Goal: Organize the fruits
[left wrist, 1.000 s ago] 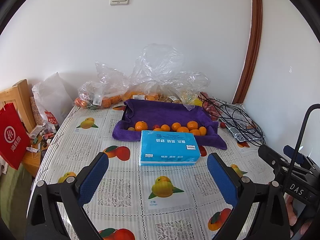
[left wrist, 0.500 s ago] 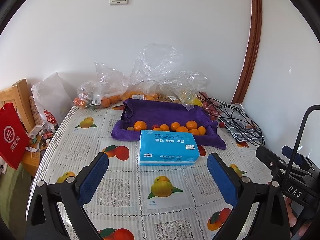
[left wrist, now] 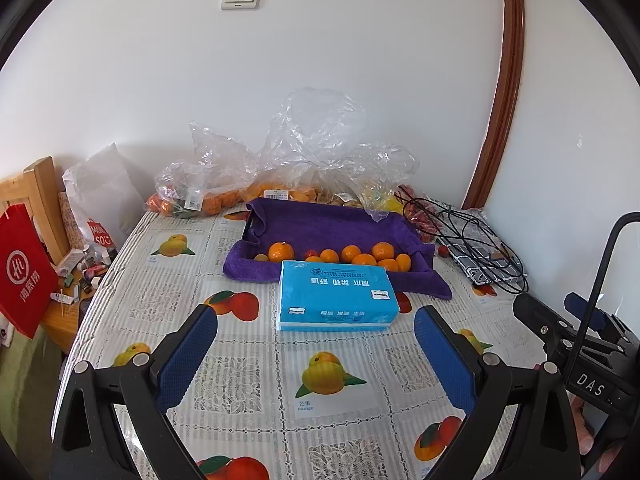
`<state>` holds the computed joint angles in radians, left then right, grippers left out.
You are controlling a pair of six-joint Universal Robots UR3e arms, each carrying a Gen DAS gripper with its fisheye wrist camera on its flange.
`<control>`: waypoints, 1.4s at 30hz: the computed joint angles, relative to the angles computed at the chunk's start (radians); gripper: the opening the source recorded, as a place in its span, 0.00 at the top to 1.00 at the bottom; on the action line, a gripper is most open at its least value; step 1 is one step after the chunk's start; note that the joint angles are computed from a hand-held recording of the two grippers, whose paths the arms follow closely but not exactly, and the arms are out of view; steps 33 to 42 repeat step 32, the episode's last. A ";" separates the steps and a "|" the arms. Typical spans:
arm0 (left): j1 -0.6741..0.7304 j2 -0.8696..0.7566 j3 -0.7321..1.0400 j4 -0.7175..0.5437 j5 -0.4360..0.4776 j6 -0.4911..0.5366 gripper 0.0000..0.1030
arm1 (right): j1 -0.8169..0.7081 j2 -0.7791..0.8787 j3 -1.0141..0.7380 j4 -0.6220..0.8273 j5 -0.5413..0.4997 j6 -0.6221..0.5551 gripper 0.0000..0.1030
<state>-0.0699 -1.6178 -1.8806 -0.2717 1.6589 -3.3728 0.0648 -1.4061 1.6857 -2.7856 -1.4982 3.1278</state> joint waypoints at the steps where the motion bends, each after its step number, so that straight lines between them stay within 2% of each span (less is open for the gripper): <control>1: 0.000 -0.001 0.001 -0.001 -0.001 0.000 0.03 | 0.000 -0.002 0.000 0.001 0.001 -0.001 0.01; 42: 0.006 0.006 -0.011 0.016 -0.018 -0.001 0.03 | -0.006 -0.033 0.018 -0.012 0.025 -0.001 0.01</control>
